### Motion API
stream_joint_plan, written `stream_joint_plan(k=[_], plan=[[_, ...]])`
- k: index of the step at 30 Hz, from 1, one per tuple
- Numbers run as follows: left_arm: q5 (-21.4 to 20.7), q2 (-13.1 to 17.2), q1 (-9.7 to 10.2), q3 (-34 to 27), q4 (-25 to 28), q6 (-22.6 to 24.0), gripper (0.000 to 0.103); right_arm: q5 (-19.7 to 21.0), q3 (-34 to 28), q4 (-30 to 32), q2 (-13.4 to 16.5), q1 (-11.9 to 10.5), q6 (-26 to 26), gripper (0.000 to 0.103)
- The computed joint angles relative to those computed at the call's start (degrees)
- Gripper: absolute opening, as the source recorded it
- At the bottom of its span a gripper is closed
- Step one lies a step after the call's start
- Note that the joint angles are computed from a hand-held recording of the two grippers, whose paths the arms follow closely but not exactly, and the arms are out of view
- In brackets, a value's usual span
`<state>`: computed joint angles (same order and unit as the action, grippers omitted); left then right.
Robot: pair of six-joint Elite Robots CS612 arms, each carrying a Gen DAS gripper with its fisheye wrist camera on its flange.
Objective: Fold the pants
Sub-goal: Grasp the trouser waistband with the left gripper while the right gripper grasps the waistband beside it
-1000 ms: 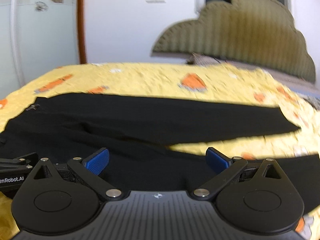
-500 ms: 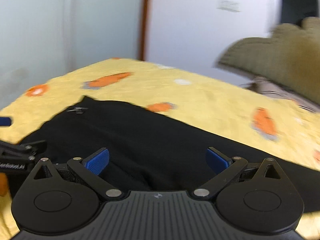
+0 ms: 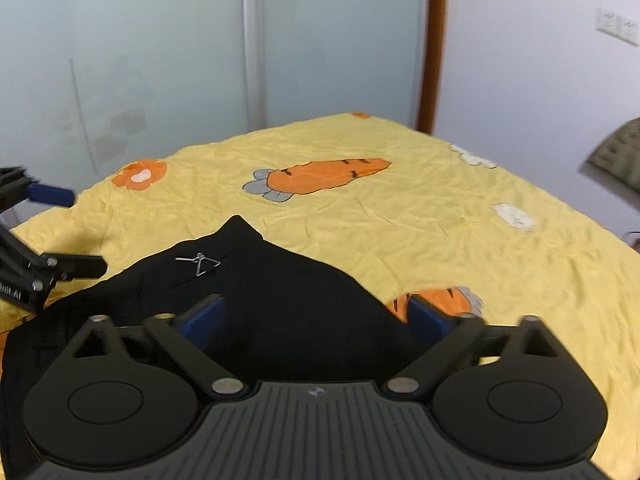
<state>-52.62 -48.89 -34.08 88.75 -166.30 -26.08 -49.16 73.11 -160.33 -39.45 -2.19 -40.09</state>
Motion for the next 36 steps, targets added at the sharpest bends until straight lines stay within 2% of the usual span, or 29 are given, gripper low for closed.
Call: stream_joint_plan(k=[3,4,5,8,10,12,14,15,19,20,23,25,26,27,28,29,30,31,32,34,36], plan=[[-6.42,1.18,2.2,-2.64,1.8,3.55,0.071,-1.7,-4.62,7.4,1.76,0.58,-3.81,0.068],[-8.99,1.53,2.91,-3.49,2.64,4.24,0.064,-1.99,-6.15,9.66,2.45,0.68,-4.99,0.066],[-11.54,2.02,3.57,-4.36,2.94,5.46,0.063,-2.43,-7.6,11.79,3.11,0.8,-5.89,0.065],[-17.25,3.87,5.11,-7.1,2.65,11.51,0.069,-3.09,-12.05,17.11,5.37,0.88,-7.25,0.065],[-22.09,5.2,6.27,-9.33,2.54,16.1,0.09,-3.1,-15.57,21.69,7.06,0.82,-7.76,0.065],[-25.45,6.6,7.3,-11.59,2.35,19.0,0.097,-2.3,-19.34,27.17,8.76,0.59,-8.09,0.065],[-28.17,8.05,8.3,-14.24,3.43,20.36,0.097,-1.36,-23.5,34.68,10.46,0.4,-9.21,0.065],[-31.02,8.93,9.05,-15.93,4.7,21.19,0.098,-1.17,-25.29,37.73,11.23,0.35,-9.67,0.065],[-38.35,12.54,10.95,-22.34,11.37,21.05,0.098,-0.07,-29.21,44.09,12.95,0.25,-13.05,0.066],[-38.67,13.17,11.15,-23.33,12.47,20.46,0.097,0.12,-29.99,45.39,13.22,0.24,-13.7,0.066],[-40.26,13.84,11.63,-24.11,11.42,19.64,0.098,0.02,-31.29,48.3,13.57,0.29,-16.19,0.065],[-41.32,13.65,11.73,-23.87,11.05,18.12,0.091,-0.02,-31.39,50.11,13.4,0.31,-18.36,0.06],[-41.85,13.37,11.71,-23.42,10.68,18.02,0.087,0.14,-31.07,51.0,13.13,0.28,-19.8,0.047],[-40.71,12.97,11.37,-22.81,10.43,18.5,0.08,0.1,-30.35,50.68,12.76,0.26,-20.27,0.035],[-38.22,12.44,10.8,-21.94,10.03,19.41,0.068,-0.16,-29.26,49.25,12.29,0.24,-19.97,0.03],[-36.38,12.14,10.41,-21.46,10.05,20.18,0.061,-0.2,-28.36,47.82,11.95,0.18,-19.27,0.021],[-34.74,11.71,10.05,-20.75,9.76,20.76,0.048,0.0,-27.72,46.91,11.7,0.07,-18.22,0.013],[-33.83,11.24,9.82,-19.95,9.08,20.67,0.036,0.3,-26.63,45.3,11.28,-0.07,-16.99,0.01],[-33.61,10.89,9.76,-19.35,8.37,20.4,0.031,0.66,-25.05,42.97,10.63,-0.19,-16.26,0.007],[-32.12,10.1,9.32,-18.0,6.77,20.26,0.005,1.03,-20.78,37.0,8.77,-0.32,-15.03,0.006],[-28.98,9.44,8.59,-16.88,5.81,20.53,0.005,-0.46,-15.4,28.13,6.41,-0.08,-13.59,0.005]])
